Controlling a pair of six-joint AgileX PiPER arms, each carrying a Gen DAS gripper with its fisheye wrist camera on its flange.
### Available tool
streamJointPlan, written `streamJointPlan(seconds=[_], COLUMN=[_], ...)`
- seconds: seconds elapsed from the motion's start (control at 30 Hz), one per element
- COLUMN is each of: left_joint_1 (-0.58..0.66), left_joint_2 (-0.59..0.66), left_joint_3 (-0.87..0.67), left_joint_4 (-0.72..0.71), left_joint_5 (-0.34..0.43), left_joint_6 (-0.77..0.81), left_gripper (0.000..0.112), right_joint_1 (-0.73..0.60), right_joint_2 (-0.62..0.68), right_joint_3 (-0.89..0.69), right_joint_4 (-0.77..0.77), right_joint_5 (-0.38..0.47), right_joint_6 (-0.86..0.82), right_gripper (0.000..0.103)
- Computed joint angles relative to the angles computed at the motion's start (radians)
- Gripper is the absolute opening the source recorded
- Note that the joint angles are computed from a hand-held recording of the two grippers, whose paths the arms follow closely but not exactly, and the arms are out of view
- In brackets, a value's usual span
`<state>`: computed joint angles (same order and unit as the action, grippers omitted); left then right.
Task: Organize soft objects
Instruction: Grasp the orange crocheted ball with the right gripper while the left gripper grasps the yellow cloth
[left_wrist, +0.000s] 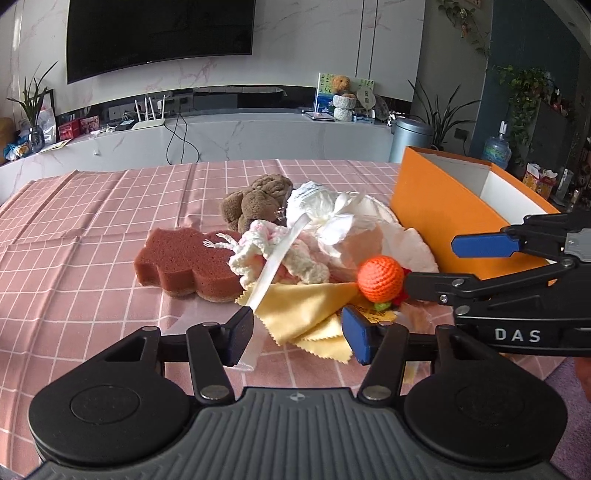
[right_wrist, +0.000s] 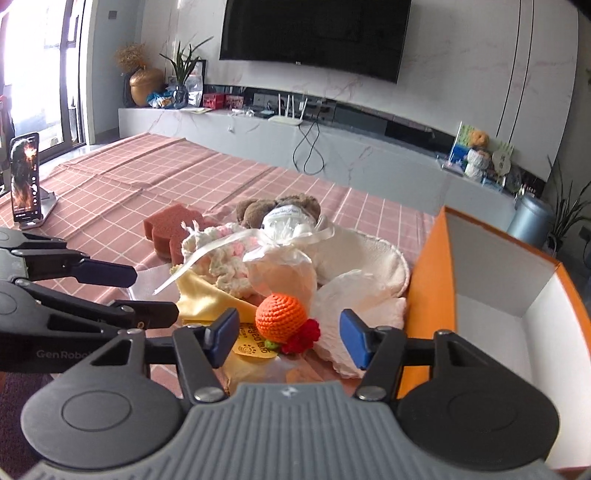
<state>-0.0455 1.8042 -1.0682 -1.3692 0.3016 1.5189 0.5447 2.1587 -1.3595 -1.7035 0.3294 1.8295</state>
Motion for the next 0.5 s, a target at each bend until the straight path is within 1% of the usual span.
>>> streamJointPlan(seconds=[0.17, 0.3, 0.4, 0.47, 0.5], left_joint_1=[0.007, 0.009, 0.01, 0.008, 0.008], left_joint_2=[0.052, 0.075, 0.086, 0.091, 0.093], left_joint_3=[-0.05, -0.066, -0.077, -0.084, -0.086], left_joint_4=[0.059, 0.128, 0.157, 0.16, 0.159], left_joint_5=[-0.005, -0.028, -0.021, -0.018, -0.016], left_joint_6=[-0.088, -0.19, -0.224, -0.231, -0.232], left_gripper=[0.065, 0.065, 0.065, 0.065, 0.065], right_joint_1=[-0.032, -0.046, -0.043, -0.044, -0.047], right_joint_2=[0.106, 0.164, 0.203, 0.223, 0.232], right_joint_3=[-0.166, -0.251, -0.304, -0.334, -0.347], right_joint_4=[0.341, 0.569, 0.618, 0.651, 0.682], right_joint_5=[-0.051, -0.076, -0.047, -0.029, -0.023], right_joint_6=[-0.314, -0.526, -0.594, -0.632, -0.662], right_gripper=[0.059, 0.059, 0.055, 0.054, 0.05])
